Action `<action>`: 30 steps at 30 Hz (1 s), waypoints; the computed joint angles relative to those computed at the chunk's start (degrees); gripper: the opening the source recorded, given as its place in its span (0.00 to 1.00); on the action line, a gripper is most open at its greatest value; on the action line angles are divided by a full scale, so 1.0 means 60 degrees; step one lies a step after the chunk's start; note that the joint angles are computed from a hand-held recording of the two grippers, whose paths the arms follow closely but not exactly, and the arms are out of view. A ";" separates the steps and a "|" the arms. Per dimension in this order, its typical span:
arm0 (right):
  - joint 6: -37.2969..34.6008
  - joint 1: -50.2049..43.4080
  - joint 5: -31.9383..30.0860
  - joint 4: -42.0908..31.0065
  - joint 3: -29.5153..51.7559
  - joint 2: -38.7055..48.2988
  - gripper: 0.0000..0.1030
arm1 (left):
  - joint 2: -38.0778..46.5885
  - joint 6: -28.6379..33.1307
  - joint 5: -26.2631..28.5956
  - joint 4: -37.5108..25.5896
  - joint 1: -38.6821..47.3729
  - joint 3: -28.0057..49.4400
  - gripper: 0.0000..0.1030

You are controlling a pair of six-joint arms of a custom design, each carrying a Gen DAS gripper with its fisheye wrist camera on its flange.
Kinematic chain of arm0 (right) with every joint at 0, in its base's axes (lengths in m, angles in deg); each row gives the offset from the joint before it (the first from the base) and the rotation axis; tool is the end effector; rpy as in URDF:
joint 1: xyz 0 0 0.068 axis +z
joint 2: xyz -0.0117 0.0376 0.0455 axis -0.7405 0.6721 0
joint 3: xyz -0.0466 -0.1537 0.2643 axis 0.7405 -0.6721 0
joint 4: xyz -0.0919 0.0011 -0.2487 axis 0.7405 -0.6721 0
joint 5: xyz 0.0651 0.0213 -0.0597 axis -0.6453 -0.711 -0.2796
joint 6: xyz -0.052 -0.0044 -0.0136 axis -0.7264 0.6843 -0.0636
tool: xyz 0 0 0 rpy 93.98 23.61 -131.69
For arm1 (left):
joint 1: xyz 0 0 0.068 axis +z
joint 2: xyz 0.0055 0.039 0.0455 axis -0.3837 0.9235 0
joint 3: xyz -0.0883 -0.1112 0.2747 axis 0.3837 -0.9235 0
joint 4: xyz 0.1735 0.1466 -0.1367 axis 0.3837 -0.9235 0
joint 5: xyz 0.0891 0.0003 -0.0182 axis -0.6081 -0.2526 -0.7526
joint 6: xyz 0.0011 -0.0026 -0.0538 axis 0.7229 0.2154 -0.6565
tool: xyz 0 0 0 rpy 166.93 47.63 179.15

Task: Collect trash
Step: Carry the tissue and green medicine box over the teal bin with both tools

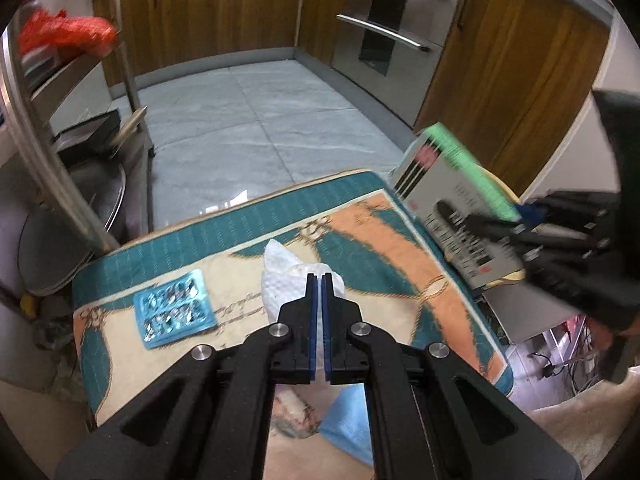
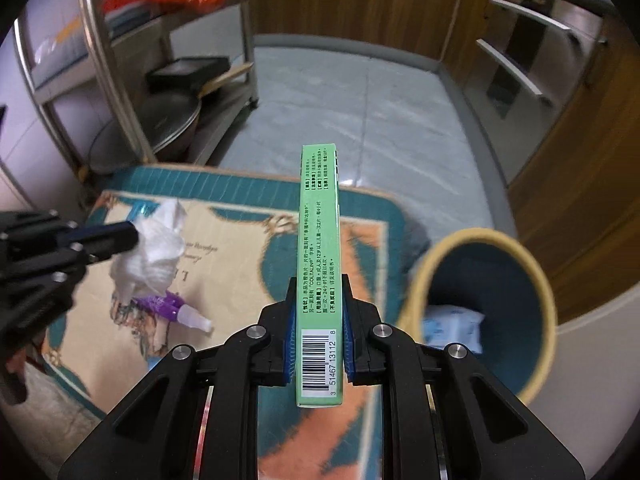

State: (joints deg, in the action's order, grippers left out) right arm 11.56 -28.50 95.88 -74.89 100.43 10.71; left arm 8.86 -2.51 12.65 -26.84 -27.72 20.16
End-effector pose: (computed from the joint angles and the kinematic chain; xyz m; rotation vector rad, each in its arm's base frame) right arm 0.2202 0.0707 0.2446 -0.2786 2.5627 -0.0681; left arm 0.2361 -0.0319 0.2222 0.5122 2.4747 -0.3277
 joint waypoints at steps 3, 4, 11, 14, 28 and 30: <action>-0.0408 -0.0730 -0.0112 -0.0667 -0.0017 -0.0866 0.18 | -0.0036 -0.0219 -0.0175 0.0133 -0.0581 0.0022 0.02; -0.0538 -0.0926 -0.0062 -0.0776 -0.0107 -0.1115 0.18 | -0.0027 -0.0291 -0.0278 0.0197 -0.0826 0.0031 0.02; -0.1278 -0.3024 -0.0722 -0.0574 -0.0821 -0.1771 0.18 | 0.0277 -0.1029 -0.0749 0.0647 -0.2146 0.0142 0.02; -0.1726 -0.3875 -0.0943 -0.0456 -0.0960 -0.1885 0.18 | 0.0413 -0.1429 -0.0983 0.0886 -0.2843 0.0208 0.02; -0.3524 -0.6702 -0.1658 0.0447 -0.1408 -0.1844 0.19 | 0.2173 -0.2703 -0.1811 0.2035 -0.5240 0.0918 0.02; -0.3626 -0.6959 -0.1719 0.0528 -0.1413 -0.1746 0.19 | 0.2438 -0.2849 -0.1853 0.2145 -0.5506 0.1060 0.02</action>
State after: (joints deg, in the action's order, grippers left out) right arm -10.20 -70.25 85.57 -71.72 91.95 0.24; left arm 23.49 -19.61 1.53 -13.97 -60.75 26.52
